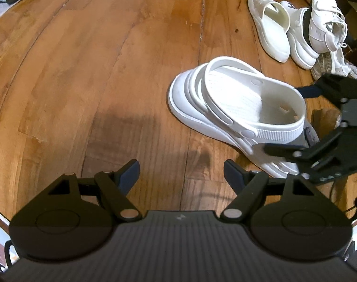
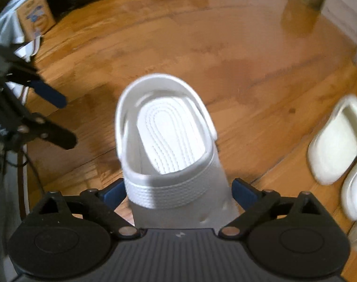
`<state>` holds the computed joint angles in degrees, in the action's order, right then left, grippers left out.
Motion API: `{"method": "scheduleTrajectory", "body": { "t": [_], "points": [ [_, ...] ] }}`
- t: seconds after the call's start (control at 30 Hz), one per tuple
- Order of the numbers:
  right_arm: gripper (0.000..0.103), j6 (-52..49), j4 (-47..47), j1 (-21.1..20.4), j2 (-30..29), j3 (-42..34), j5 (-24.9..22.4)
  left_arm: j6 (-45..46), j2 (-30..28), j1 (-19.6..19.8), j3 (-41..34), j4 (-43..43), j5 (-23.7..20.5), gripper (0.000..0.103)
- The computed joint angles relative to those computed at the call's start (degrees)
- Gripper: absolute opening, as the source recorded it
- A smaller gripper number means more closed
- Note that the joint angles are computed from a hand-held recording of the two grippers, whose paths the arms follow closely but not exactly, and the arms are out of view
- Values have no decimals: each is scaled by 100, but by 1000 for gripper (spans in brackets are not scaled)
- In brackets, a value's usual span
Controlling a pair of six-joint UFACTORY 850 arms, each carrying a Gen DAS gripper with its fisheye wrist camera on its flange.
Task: Organize scattered shoes
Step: 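Grasp the white clog's heel with the right tool and set it upright beside the tan slipper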
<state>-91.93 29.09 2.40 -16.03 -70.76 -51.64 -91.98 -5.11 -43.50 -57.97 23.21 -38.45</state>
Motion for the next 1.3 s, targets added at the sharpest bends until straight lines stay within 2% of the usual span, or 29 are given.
{"method": "scheduleTrajectory", "body": {
  "t": [0.1, 0.3, 0.37, 0.5, 0.57, 0.6, 0.67, 0.8, 0.87, 1.03, 1.17, 1.27, 1.3],
  "points": [
    [97, -7, 227, -70, 148, 245, 242, 26, -17, 19, -10, -48, -26, 78],
    [95, 1082, 562, -266, 606, 689, 629, -82, 50, 3, 10, 40, -85, 78],
    [95, 1910, 440, -295, 811, 800, 870, -110, 63, -4, 10, 82, -88, 78],
    [96, 4309, 76, -417, 1136, 1030, 1328, -78, 28, -10, -28, 79, -115, 78],
    [94, 4803, -39, -474, 1175, 1092, 1314, -42, 5, -15, -50, 63, -132, 78],
    [87, 4690, 35, -480, 1188, 1098, 1258, -16, -7, -15, -61, 46, -138, 78],
    [95, 4258, 319, -535, 1209, 1128, 1140, 44, -47, -26, -95, -1, -147, 78],
    [95, 2749, 990, -595, 1583, 1368, 1299, 151, -124, -41, -184, -46, -147, 78],
    [95, 2807, 854, -544, 1589, 1360, 1315, 190, -167, -45, -228, -60, -146, 78],
    [95, 3527, 476, -731, 1194, 1003, 752, 244, -261, -51, -299, -95, -117, 78],
    [95, 3666, 452, -827, 968, 790, 574, 220, -290, -42, -317, -49, -62, 79],
    [95, 4389, -143, -838, 763, 450, 61, 182, -330, -63, -356, 29, -50, 83],
    [95, 4671, -424, -822, 654, 282, -315, 185, -362, -75, -392, 50, -66, 83]
  ]
}}
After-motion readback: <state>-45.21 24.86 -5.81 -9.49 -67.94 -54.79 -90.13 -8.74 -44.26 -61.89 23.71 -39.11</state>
